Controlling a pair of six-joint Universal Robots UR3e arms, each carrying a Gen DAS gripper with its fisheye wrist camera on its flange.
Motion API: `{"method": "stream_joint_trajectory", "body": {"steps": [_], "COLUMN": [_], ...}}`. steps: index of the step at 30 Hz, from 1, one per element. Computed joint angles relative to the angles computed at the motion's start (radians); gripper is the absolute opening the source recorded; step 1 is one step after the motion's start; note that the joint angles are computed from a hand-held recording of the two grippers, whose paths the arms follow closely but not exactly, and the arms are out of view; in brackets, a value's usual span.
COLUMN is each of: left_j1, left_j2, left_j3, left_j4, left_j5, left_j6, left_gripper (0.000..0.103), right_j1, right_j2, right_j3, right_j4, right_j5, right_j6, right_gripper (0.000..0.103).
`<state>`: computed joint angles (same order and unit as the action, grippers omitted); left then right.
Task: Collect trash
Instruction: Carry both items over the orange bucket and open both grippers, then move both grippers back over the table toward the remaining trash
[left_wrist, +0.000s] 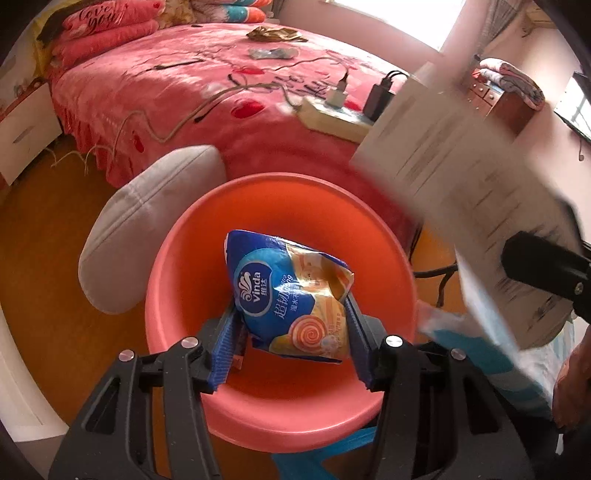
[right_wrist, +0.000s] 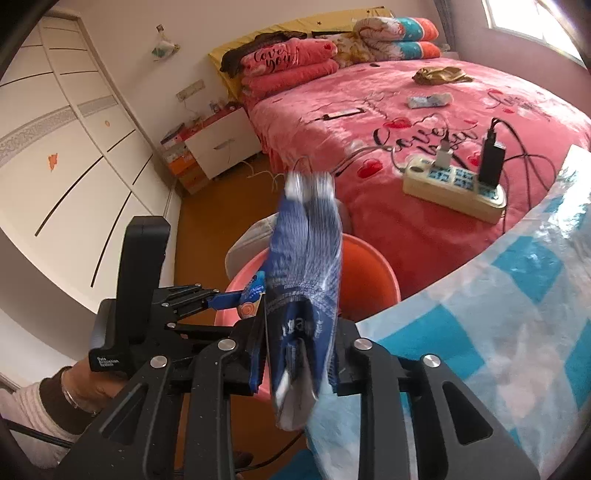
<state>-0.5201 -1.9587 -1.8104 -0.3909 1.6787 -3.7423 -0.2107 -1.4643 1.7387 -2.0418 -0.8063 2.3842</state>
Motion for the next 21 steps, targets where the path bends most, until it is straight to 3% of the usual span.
{"method": "stream_joint_trajectory", "body": {"steps": [1, 2, 4, 7, 13, 21], "left_j1": [0.000, 0.001, 0.002, -0.005, -0.007, -0.048], "left_j2": [-0.005, -0.007, -0.009, -0.005, 0.020, 0.016], "left_j3": [0.000, 0.000, 0.002, 0.006, -0.001, 0.060], "left_j4": [-0.003, -0.010, -0.035, -0.076, -0.085, -0.124], "left_j5": [0.006, 0.008, 0.017, 0.058, 0.104, 0.156], "left_j6": [-0.003, -0.006, -0.013, -0.029, -0.051, -0.053], "left_gripper": [0.060, 0.062, 0.068, 0.076, 0.083, 0.087], "right_j1": [0.000, -0.004, -0.024, -0.075, -0.195, -0.373], "right_j2": [0.011, 0.019, 0.005, -0.038, -0.170, -0.318], "right_j3": [-0.014, -0.022, -0.007, 0.021, 0.134, 0.267], "right_j4": [0.021, 0.043, 0.042, 0.060, 0.013, 0.034], "right_j5": [0.006, 0.019, 0.042, 0.082, 0.094, 0.102], "right_j6": [-0.006, -0.011, -0.003, -0.007, 0.003, -0.064], "right_gripper": [0.037, 0.055, 0.072, 0.083, 0.093, 0.093]}}
